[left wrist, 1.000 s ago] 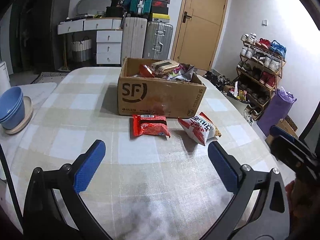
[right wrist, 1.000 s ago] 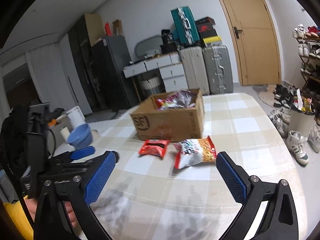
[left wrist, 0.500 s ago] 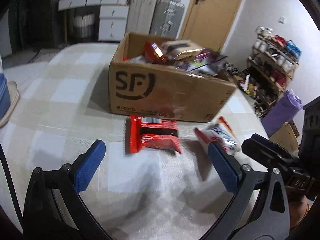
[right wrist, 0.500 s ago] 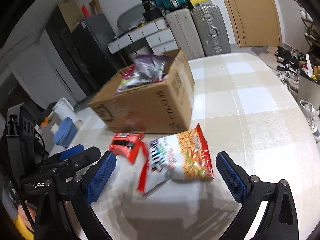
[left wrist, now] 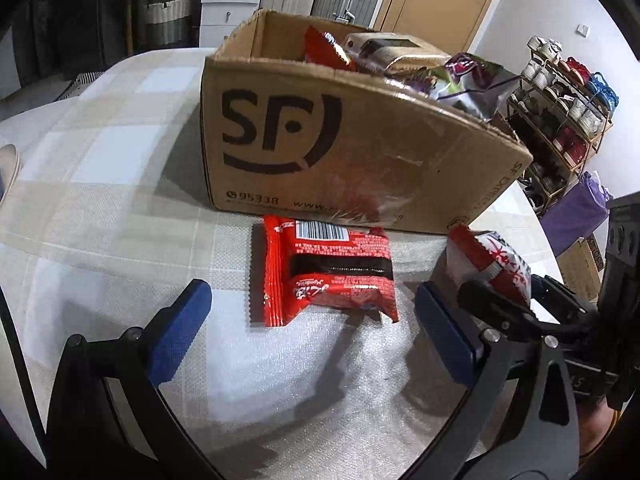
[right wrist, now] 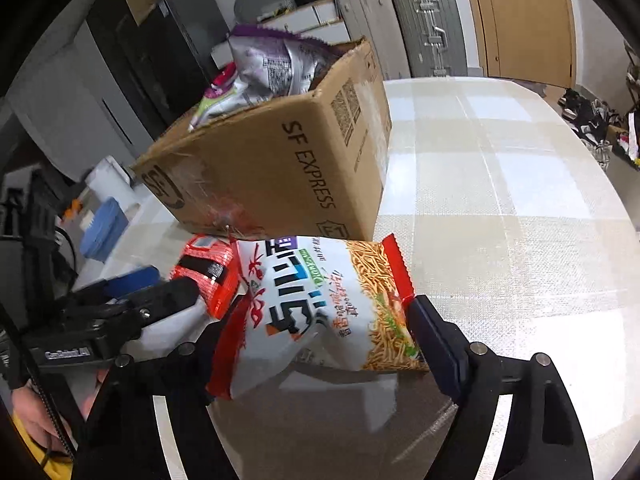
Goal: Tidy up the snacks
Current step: 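Grasp the white noodle bag with the right tool while the left tool grasps the red chip bag, then lift both bags and carry them over the box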
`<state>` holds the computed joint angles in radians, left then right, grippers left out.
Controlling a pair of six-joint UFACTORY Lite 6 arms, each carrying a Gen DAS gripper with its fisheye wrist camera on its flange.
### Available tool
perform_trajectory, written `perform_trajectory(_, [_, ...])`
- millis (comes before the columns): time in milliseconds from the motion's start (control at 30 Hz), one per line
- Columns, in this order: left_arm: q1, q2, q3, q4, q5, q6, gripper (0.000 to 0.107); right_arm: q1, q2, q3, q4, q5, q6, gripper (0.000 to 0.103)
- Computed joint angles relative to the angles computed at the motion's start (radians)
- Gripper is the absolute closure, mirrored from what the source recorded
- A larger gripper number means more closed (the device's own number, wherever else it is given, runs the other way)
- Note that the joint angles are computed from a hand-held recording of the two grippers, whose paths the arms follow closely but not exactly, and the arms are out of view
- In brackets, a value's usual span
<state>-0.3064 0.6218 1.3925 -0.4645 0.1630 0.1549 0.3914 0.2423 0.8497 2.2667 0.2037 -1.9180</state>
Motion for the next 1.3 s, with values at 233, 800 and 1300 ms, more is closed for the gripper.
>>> perform_trajectory(233, [0.004, 0.071, 0.070, 0.004, 0.001, -0.016, 0.006, -0.120, -0.065, -0.130, 0.033, 0.260, -0.032, 0.033])
perform_trajectory(800, [-0.015, 0.236, 0.325, 0.385, 0.091, -0.393, 0.006, -0.222, -0.192, -0.322, 0.023, 0.524, -0.056, 0.034])
perform_trajectory(1300, [-0.071, 0.556, 0.872, 0.483, 0.322, -0.444, 0.060, -0.239, -0.210, -0.349, 0.013, 0.571, -0.047, 0.033])
